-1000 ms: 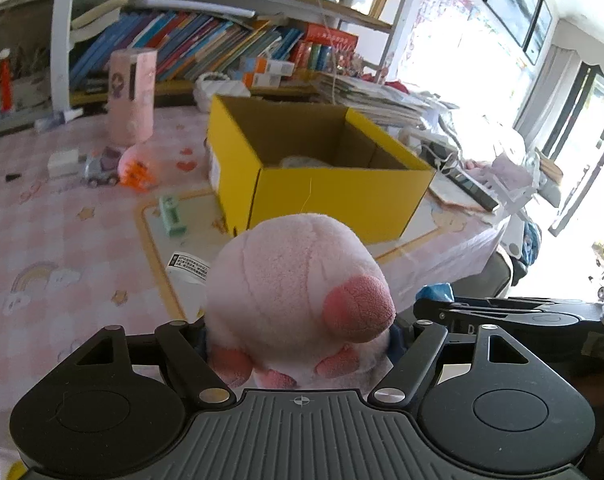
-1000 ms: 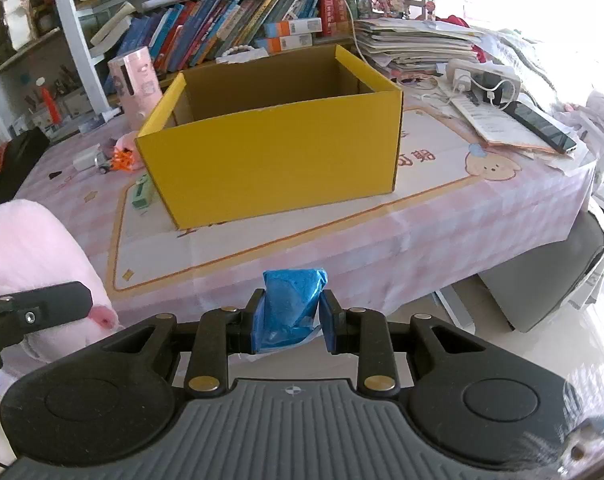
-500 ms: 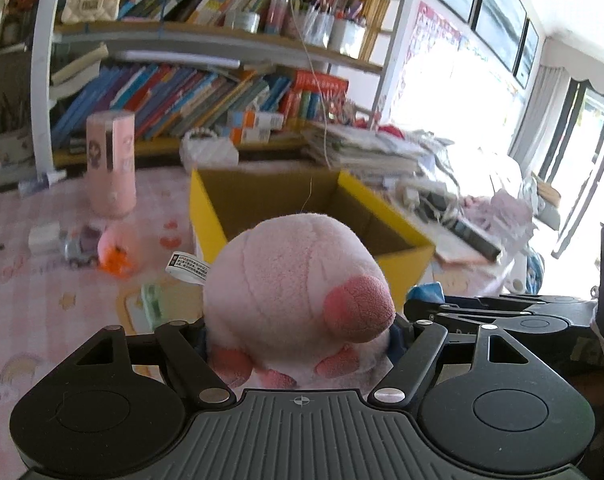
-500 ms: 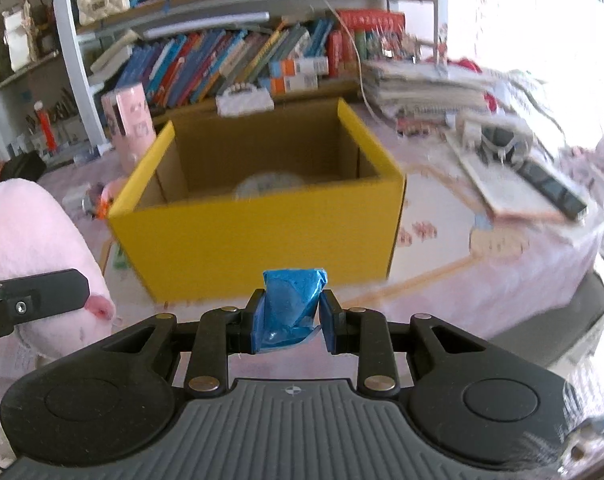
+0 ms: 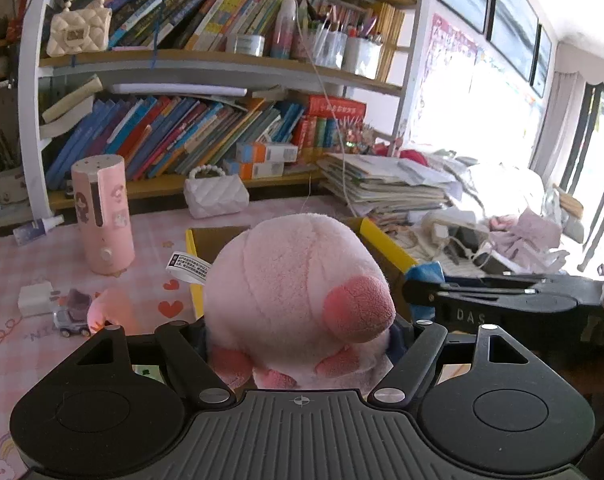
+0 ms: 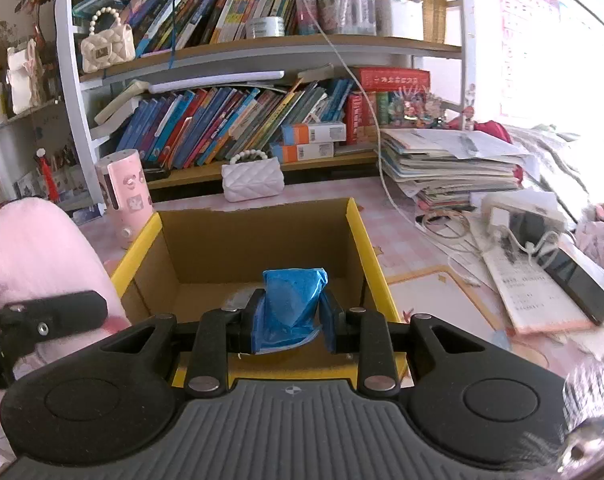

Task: Organize objects
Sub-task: 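Carry the pink pig and blue clip over the yellow cardboard box with both tools, then lower and release the blue clip with the right tool while the left tool drops the pig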

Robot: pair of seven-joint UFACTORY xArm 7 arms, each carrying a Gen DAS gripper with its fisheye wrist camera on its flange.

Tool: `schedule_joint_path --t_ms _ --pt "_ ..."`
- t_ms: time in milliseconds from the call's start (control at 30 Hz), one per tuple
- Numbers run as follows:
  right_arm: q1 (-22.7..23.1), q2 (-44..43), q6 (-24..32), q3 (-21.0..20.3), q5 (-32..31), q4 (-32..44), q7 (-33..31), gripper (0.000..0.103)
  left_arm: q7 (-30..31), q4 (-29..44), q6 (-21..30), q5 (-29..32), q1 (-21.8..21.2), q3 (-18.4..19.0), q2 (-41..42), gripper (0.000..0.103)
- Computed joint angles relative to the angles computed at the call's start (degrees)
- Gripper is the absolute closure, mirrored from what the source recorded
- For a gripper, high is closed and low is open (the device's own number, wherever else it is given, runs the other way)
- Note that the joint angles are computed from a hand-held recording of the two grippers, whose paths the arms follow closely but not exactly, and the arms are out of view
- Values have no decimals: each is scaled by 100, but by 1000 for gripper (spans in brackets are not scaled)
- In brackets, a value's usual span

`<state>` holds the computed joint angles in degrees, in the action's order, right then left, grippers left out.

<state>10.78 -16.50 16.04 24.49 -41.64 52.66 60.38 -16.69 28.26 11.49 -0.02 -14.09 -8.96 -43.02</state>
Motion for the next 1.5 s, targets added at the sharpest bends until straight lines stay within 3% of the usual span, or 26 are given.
schedule_joint_path --t_ms 433,900,1067,1233,1500 --pt "685 1277 -361 -912 843 779 -1889 77 -480 648 -60 547 679 -557 1071 27" --pt "1194 2113 41 -1347 2688 1525 -4470 77 -965 1181 415 1357 902 -710 1838 27" --pt "1219 2275 636 -1331 3241 1873 -5164 77 -1175 1245 431 1828 1057 -853 1916 27" --pt "1290 2386 1112 -1375 3367 2119 -5377 77 -1267 1272 470 2130 1066 -880 1946 22" --pt "1347 2439 1192 -1406 3445 2196 -5423 77 -1306 1150 257 2279 1045 -855 1827 18"
